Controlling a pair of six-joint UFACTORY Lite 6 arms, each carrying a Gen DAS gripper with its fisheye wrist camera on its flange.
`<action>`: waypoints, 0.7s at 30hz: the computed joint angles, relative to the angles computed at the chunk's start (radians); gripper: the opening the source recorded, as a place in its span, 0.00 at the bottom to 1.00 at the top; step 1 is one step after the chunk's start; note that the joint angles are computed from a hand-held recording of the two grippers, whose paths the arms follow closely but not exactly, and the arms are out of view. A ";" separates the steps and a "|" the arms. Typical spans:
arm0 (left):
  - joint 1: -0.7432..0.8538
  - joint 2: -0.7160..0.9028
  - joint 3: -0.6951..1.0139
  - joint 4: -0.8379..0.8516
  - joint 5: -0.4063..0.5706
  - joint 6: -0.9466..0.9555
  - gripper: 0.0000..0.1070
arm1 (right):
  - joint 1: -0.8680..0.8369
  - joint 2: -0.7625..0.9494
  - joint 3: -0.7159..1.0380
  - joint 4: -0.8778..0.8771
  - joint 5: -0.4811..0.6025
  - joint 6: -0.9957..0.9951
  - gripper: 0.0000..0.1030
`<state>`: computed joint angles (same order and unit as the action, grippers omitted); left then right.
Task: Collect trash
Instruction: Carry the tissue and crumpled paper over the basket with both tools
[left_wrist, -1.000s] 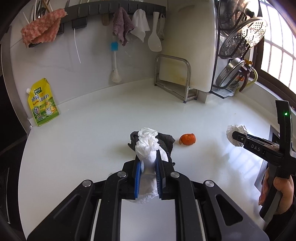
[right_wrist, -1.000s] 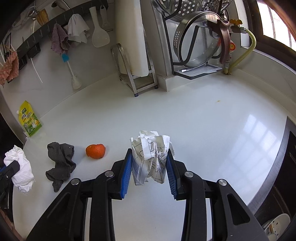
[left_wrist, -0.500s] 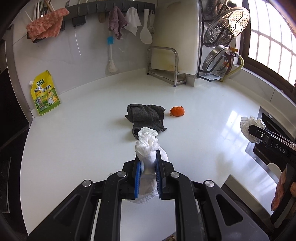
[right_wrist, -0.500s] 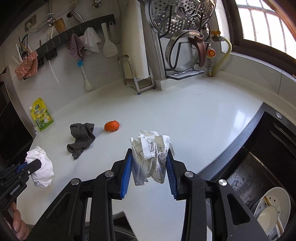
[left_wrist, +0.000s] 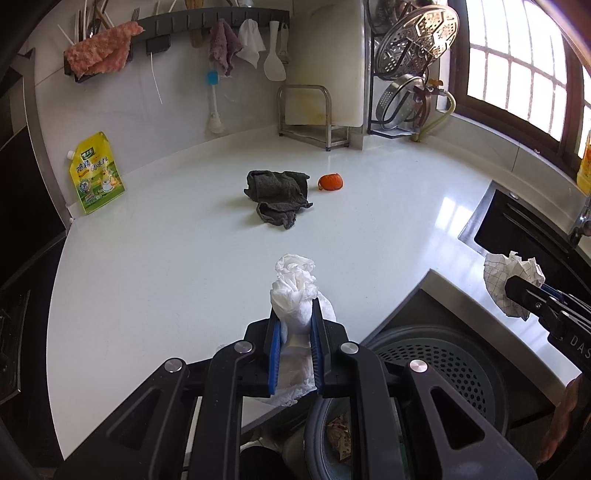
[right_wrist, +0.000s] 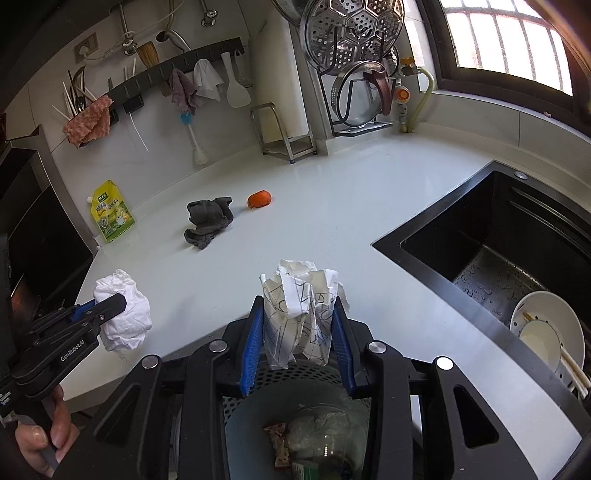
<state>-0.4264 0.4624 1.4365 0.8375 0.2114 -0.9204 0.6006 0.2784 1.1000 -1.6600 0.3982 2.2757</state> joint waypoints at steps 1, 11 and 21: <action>-0.002 -0.020 -0.030 0.020 -0.009 -0.022 0.14 | 0.020 -0.012 -0.023 -0.002 0.016 0.020 0.33; -0.051 -0.185 -0.286 0.494 -0.040 -0.505 0.14 | 0.199 -0.094 -0.175 0.009 0.142 0.157 0.33; -0.101 -0.243 -0.431 0.796 -0.033 -0.835 0.14 | 0.322 -0.129 -0.279 0.020 0.204 0.268 0.33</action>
